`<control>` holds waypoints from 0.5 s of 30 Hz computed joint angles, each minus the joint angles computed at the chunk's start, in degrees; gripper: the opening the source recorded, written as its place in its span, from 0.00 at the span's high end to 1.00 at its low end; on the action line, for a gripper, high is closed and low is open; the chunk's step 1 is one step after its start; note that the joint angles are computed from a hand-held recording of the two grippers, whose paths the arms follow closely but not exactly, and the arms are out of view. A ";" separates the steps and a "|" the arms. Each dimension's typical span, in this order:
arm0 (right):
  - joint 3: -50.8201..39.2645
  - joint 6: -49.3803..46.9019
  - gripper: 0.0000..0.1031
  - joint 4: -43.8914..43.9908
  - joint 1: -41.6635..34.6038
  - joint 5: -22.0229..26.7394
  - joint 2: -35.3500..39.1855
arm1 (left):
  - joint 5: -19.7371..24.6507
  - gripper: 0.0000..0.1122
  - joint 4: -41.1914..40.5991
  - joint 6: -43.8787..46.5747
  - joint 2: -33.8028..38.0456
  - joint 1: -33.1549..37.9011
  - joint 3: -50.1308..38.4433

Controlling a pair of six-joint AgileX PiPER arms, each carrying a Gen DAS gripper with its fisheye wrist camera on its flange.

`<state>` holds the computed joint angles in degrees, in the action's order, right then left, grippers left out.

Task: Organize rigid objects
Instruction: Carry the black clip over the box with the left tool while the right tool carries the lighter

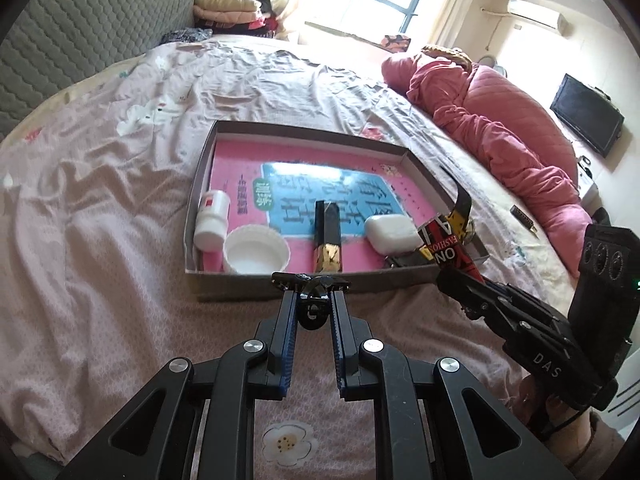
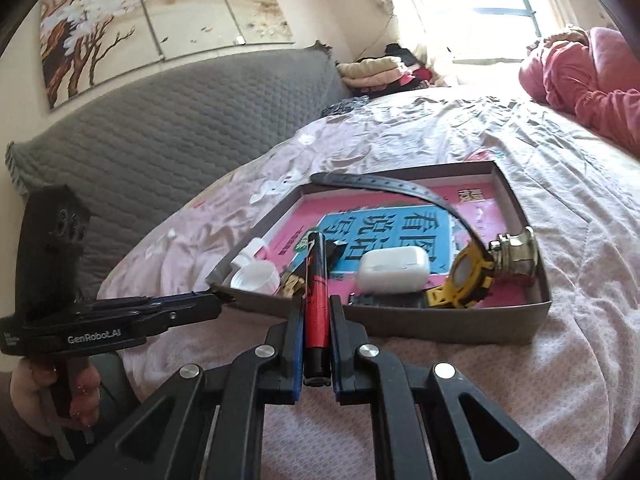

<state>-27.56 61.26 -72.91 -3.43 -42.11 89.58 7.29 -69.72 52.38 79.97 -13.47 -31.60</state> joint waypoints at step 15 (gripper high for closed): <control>-2.54 -1.18 0.89 4.04 -0.99 1.51 3.16 | -1.56 0.86 6.14 -6.41 7.38 -0.70 -7.66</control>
<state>-30.10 60.08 -68.88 -4.42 -40.60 92.73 5.74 -63.58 45.98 87.35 -14.16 -39.26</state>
